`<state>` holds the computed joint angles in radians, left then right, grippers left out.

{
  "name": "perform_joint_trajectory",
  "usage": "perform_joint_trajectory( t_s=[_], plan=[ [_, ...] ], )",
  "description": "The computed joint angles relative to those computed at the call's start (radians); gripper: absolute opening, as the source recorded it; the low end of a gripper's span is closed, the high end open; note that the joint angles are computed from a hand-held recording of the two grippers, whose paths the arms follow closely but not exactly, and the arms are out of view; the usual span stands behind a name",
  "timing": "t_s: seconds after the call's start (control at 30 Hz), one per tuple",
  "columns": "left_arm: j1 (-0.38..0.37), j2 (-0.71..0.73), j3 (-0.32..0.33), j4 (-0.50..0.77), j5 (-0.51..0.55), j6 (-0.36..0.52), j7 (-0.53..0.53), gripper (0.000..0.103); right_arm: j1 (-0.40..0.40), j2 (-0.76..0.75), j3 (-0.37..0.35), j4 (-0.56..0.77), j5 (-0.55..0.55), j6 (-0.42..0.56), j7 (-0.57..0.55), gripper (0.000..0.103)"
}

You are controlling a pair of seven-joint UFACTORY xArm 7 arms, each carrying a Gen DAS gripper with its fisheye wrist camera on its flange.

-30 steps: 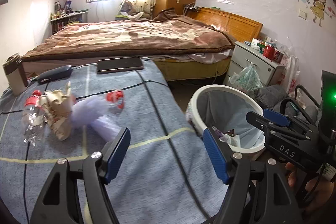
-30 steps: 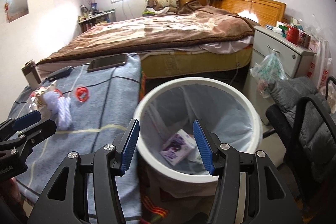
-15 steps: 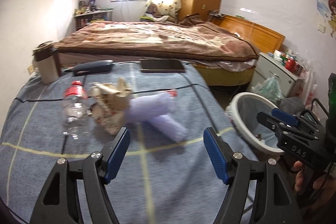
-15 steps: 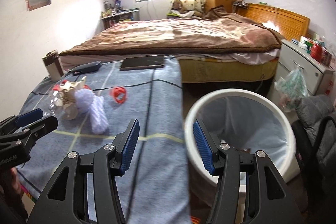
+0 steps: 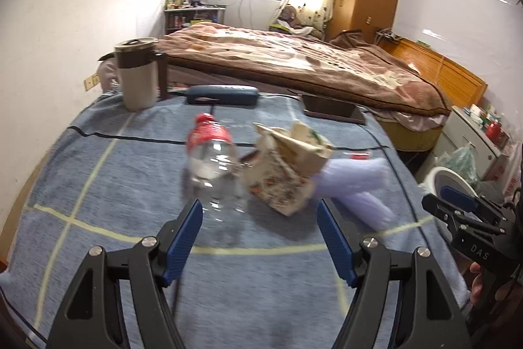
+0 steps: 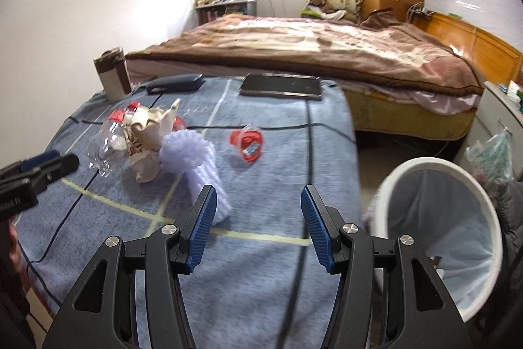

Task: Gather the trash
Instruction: 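Move both tools back over the bed toward the bottle and foam sleeve, then grasp the red-label plastic bottle with the left tool while the right tool grasps the white foam sleeve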

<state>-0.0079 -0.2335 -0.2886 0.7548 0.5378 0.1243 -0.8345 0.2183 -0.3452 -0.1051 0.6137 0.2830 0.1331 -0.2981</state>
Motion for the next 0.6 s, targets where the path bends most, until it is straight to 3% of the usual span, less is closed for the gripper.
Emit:
perform_joint_trajectory(
  t_s=[0.2, 0.37, 0.47, 0.53, 0.6],
  plan=[
    [-0.008, 0.043, 0.071, 0.015, -0.047, 0.002, 0.058, 0.076, 0.032, 0.081, -0.006, 0.063, 0.043, 0.045, -0.037, 0.056],
    [-0.024, 0.102, 0.115, 0.06, -0.09, 0.018, 0.105, 0.076, -0.01, 0.135, 0.047, 0.103, 0.038, 0.065, -0.025, 0.056],
    [-0.06, 0.138, 0.153, 0.088, -0.162, 0.005, 0.179, 0.077, -0.015, 0.155, 0.061, 0.12, 0.048, 0.079, -0.042, 0.056],
    [-0.103, 0.17, 0.186, 0.115, -0.291, -0.002, 0.286, 0.078, -0.014, 0.167, 0.065, 0.132, 0.064, 0.083, -0.061, 0.056],
    [-0.109, 0.206, 0.191, 0.153, -0.306, 0.012, 0.307, 0.079, -0.023, 0.18, 0.077, 0.144, 0.06, 0.091, -0.062, 0.056]
  ],
)
